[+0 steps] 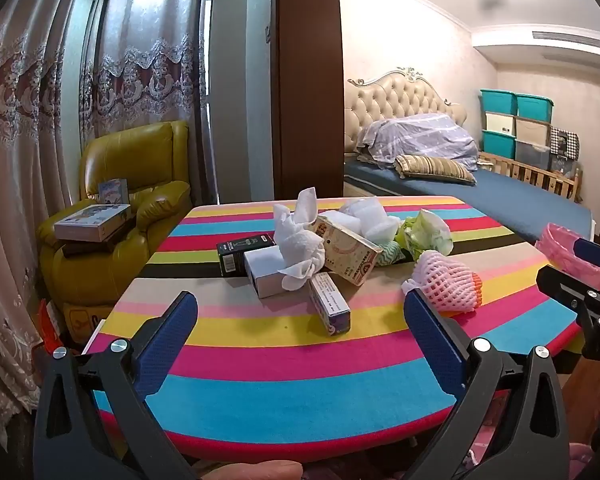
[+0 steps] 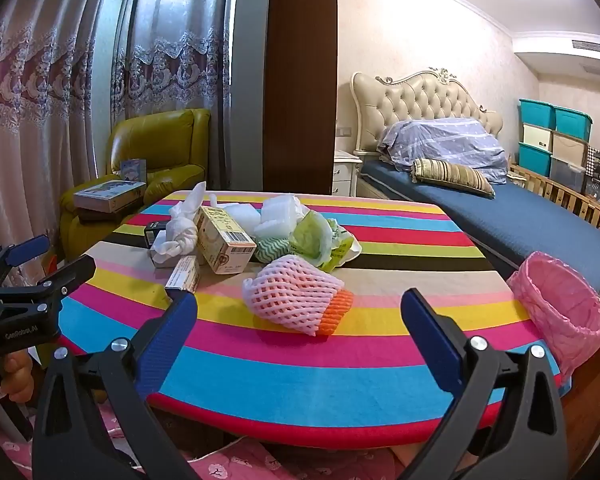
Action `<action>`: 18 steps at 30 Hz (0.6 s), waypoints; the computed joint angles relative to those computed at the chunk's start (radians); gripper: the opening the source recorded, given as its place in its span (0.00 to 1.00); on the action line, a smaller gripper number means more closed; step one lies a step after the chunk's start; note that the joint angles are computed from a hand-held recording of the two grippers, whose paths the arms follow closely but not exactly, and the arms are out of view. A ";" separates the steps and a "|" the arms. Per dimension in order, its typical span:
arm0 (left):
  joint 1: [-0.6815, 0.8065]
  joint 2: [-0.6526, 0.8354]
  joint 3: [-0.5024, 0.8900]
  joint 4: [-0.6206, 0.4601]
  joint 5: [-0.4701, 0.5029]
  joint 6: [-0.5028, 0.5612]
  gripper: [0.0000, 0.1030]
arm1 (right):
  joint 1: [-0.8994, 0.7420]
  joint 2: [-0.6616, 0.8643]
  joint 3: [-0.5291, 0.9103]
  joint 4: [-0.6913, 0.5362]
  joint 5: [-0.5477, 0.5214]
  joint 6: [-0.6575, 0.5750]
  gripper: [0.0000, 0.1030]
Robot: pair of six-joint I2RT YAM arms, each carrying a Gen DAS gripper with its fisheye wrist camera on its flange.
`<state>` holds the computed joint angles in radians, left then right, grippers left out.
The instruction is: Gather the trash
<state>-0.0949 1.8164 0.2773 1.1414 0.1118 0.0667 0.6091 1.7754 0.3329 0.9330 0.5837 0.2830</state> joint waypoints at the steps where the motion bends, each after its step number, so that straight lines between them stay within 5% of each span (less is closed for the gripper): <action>1: 0.000 0.000 0.000 -0.001 0.000 0.001 0.94 | 0.000 0.000 0.000 0.001 -0.001 0.001 0.96; 18: -0.001 -0.003 0.000 -0.006 -0.004 0.007 0.94 | -0.005 0.008 0.001 0.004 -0.008 0.006 0.96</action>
